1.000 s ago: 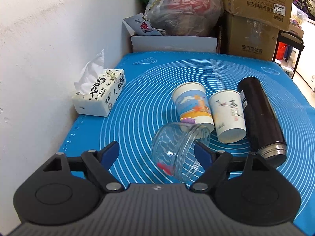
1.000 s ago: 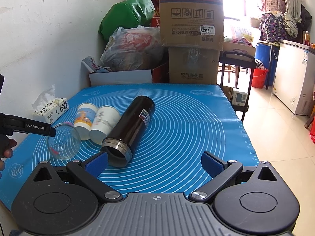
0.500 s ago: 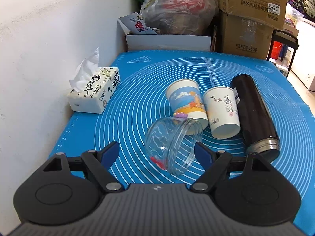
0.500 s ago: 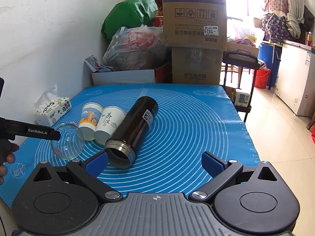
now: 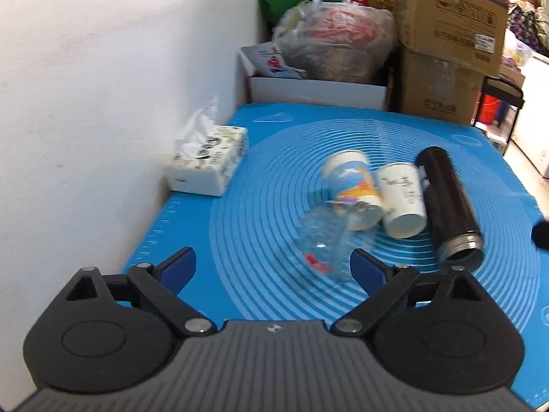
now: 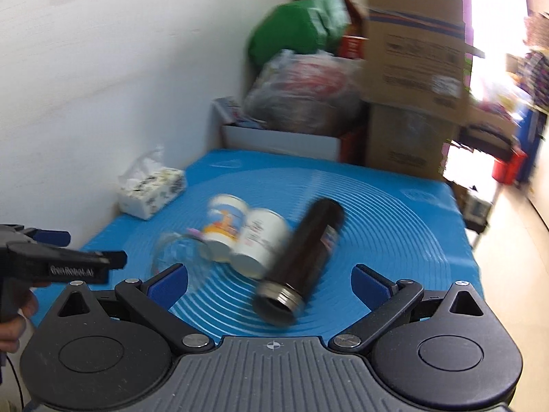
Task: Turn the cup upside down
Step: 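Rotate the right tool to turn the jar opening toward the mat, then lower the upside-down glass jar onto the mat with the right tool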
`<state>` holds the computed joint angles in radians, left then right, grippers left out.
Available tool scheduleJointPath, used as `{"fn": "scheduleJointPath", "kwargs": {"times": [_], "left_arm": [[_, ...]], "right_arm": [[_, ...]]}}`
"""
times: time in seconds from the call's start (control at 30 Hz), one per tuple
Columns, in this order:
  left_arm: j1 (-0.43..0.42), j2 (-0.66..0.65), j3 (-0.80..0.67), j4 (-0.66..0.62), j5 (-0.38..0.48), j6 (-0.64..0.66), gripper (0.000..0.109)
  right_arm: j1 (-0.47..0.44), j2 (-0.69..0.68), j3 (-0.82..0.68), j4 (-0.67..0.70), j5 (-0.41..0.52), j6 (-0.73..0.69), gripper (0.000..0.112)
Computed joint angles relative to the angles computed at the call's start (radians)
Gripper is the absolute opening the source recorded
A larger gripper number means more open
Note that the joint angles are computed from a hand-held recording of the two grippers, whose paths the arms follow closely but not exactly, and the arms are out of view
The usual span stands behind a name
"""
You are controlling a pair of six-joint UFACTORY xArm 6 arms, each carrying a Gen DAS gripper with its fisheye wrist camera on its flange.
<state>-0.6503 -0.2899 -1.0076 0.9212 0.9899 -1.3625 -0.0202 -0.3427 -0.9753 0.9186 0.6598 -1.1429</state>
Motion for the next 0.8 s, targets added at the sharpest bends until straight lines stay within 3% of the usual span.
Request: {"fn": "scheduleJointPath", "kwargs": {"times": [0.2, 0.47, 0.8], "left_arm": [[0.042, -0.07, 0.083, -0.017, 0.002, -0.015, 0.096], [0.13, -0.13, 0.17, -0.026, -0.037, -0.05, 0.096], [0.218, -0.127, 0.233, -0.046, -0.14, -0.037, 0.096]], "right_arm": [[0.096, 0.106, -0.181, -0.153, 0.14, 0.076, 0.103], [0.244, 0.366, -0.516, -0.462, 0.348, 0.187, 0.101], [0.4, 0.682, -0.905, -0.809, 0.585, 0.273, 0.087]]}}
